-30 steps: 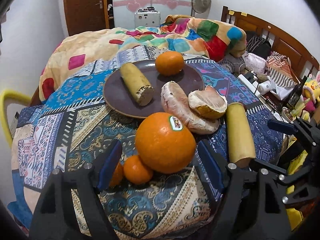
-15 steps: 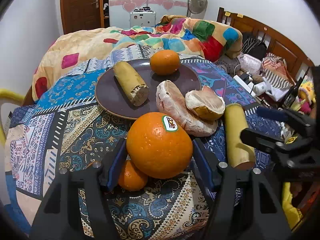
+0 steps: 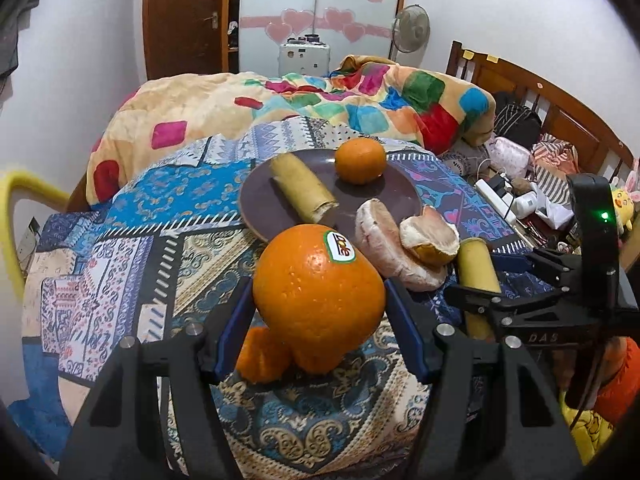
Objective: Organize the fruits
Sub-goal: 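Grasp the stickered orange with the left tool while the right tool grasps the second yellow fruit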
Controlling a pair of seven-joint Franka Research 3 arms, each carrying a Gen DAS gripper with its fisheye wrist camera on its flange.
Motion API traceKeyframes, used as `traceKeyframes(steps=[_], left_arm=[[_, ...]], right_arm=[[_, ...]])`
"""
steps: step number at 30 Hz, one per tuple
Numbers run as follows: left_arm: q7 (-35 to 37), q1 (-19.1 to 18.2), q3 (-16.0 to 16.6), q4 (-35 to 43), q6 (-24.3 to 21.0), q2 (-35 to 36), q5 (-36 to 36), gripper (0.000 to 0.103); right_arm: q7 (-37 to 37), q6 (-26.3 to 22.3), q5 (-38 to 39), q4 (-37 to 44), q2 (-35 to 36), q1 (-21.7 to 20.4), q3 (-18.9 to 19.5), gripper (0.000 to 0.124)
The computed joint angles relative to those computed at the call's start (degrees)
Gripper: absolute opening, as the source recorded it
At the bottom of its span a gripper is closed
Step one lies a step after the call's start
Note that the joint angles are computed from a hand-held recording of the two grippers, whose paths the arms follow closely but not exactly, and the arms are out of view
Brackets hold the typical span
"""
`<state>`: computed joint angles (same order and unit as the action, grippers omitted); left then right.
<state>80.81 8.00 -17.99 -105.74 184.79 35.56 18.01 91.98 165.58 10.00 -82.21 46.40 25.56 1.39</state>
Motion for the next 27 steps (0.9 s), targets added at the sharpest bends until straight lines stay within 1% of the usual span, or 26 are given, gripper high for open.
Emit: traceKeyframes(steps=[1, 4, 5, 6, 8, 9, 13, 16, 19, 20, 23, 25, 27], left_arm=[[-0.22, -0.31, 0.52, -0.41, 0.21, -0.29, -0.03, 0.065], [-1.01, -2.1, 3.07, -1.67, 1.42, -1.28, 0.28, 0.065], [-1.32, -2.45, 3.52, -1.93, 1.75, -1.47, 0.37, 0.065], [-1.44, -1.88, 3.09, -2.23, 1.97, -1.6, 0.56, 0.065], [-1.6, -0.36, 1.84, -2.93, 2.35, -1.9, 0.99, 0.065], [-1.78, -0.15, 1.77, -3.1, 2.59, -2.03, 1.15, 0.065], [-2.99, -0.98, 3.05, -3.14, 3.26, -2.29, 1.53, 0.065], [-3.72, -0.42, 2.52, -2.38, 2.45, -1.92, 1.59, 0.065], [-4.04, -0.68, 2.75, -1.59, 1.39, -1.74, 1.47, 0.065], [-4.27, -1.43, 3.59, -1.39, 1.22, -1.81, 1.32, 0.065], [-4.77, -2.81, 5.14, -1.3, 1.45, -2.05, 1.06, 0.065], [-5.05, -2.75, 5.1, -0.97, 1.36, -1.94, 0.88, 0.065], [-5.18, -2.52, 4.76, -0.57, 1.11, -1.77, 0.78, 0.065]], right_arm=[[-0.24, -0.57, -0.03, -0.1, -0.23, -0.19, 0.08, 0.076], [-3.06, -2.64, 0.49, -1.38, -1.62, -2.14, 1.93, 0.064], [-3.68, -3.22, 0.38, -1.98, -2.17, -2.23, 1.88, 0.059], [-4.3, -4.01, -0.03, -2.54, -2.78, -2.12, 1.58, 0.053], [-4.88, -5.1, -0.56, -3.34, -3.7, -1.91, 1.0, 0.047], [-5.22, -5.8, -0.71, -3.59, -4.08, -2.0, 0.93, 0.043], [-5.64, -6.59, 0.46, -3.23, -3.97, -2.94, 1.65, 0.041], [-4.45, -6.45, 1.43, -1.81, -2.7, -2.93, 1.63, 0.042], [-2.84, -5.14, 0.71, -1.7, -2.45, -1.71, 0.24, 0.039], [-2.67, -4.53, 0.36, -2.25, -2.77, -1.49, -0.05, 0.038], [-3.07, -2.65, 1.35, -4.22, -4.03, -2.7, 1.26, 0.035], [-3.8, -0.96, 2.18, -5.7, -5.09, -3.41, 2.05, 0.034], [-3.83, 0.97, 1.99, -6.88, -6.06, -2.85, 1.4, 0.034]])
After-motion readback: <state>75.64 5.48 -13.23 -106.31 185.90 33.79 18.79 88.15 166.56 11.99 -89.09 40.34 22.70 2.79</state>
